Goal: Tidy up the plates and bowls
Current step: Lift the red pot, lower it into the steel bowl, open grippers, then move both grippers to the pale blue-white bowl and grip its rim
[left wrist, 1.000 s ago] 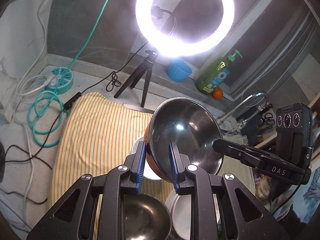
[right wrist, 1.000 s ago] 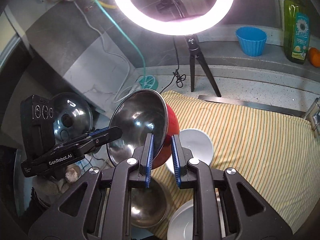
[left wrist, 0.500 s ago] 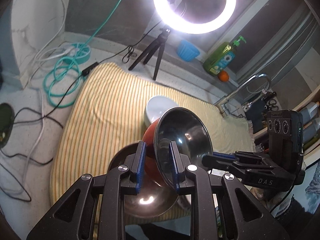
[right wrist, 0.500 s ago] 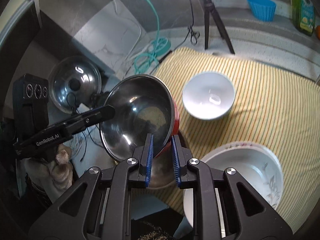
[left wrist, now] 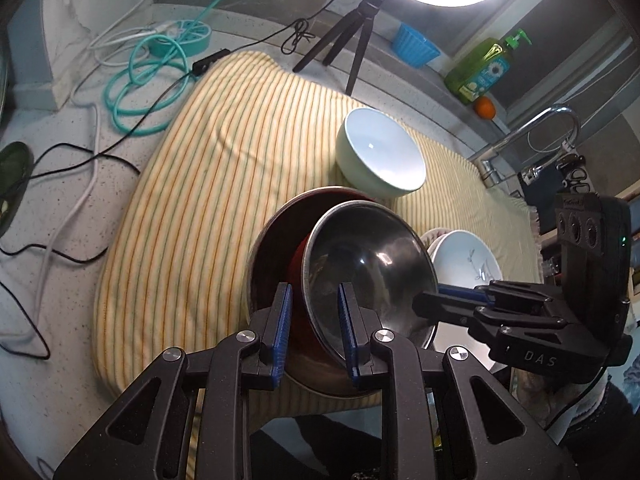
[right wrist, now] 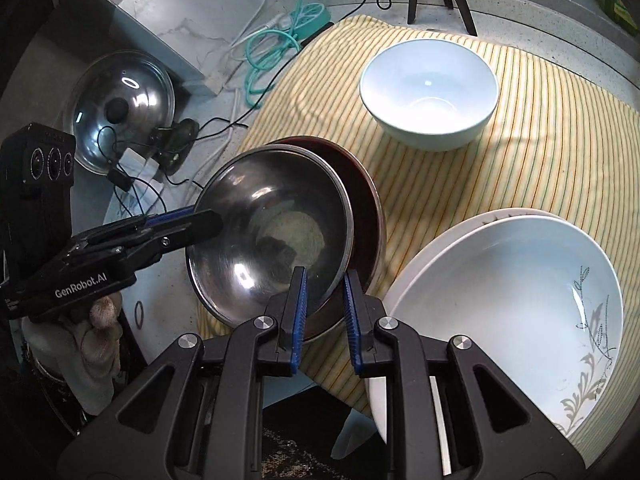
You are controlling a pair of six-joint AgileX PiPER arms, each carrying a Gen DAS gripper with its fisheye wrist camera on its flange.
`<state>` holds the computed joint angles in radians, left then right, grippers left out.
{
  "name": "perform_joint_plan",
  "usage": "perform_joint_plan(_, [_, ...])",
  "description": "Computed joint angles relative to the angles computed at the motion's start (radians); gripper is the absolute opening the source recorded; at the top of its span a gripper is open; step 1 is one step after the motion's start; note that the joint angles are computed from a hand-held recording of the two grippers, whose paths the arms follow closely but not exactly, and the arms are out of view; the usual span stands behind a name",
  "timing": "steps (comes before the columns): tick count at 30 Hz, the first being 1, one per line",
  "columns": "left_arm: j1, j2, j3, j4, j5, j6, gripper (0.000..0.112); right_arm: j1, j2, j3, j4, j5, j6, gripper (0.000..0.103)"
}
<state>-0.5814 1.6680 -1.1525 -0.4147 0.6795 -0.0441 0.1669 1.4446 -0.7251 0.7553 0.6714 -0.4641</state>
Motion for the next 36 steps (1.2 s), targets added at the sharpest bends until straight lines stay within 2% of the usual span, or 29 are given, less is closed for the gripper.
perform_joint_plan(7, [-0.006, 0.015, 0.004, 0.032, -0.007, -0.018, 0.021, 0.067, 0.01, -0.026, -0.11, -0.051, 0.109, 0.019])
perform_joint_plan(16, [-0.009, 0.031, -0.008, 0.058, -0.003, -0.04, 0.021, 0.111, 0.033, -0.051, -0.212, -0.077, 0.189, 0.022])
perform_joint_plan(19, [-0.011, 0.032, -0.013, 0.062, 0.001, -0.039, 0.021, 0.102, 0.037, -0.049, -0.169, -0.075, 0.147, 0.031])
perform_joint_plan(22, [-0.014, 0.032, -0.015, 0.073, 0.008, -0.043, 0.021, 0.118, 0.042, -0.056, -0.197, -0.082, 0.171, 0.033])
perform_joint_plan(29, [-0.001, 0.022, -0.016, 0.048, 0.024, -0.017, 0.023, 0.097, 0.03, -0.065, -0.151, -0.058, 0.124, 0.049])
perform_joint_plan(36, [0.014, 0.012, -0.029, 0.01, 0.04, 0.013, 0.023, 0.043, 0.008, -0.068, -0.087, -0.009, 0.05, 0.051])
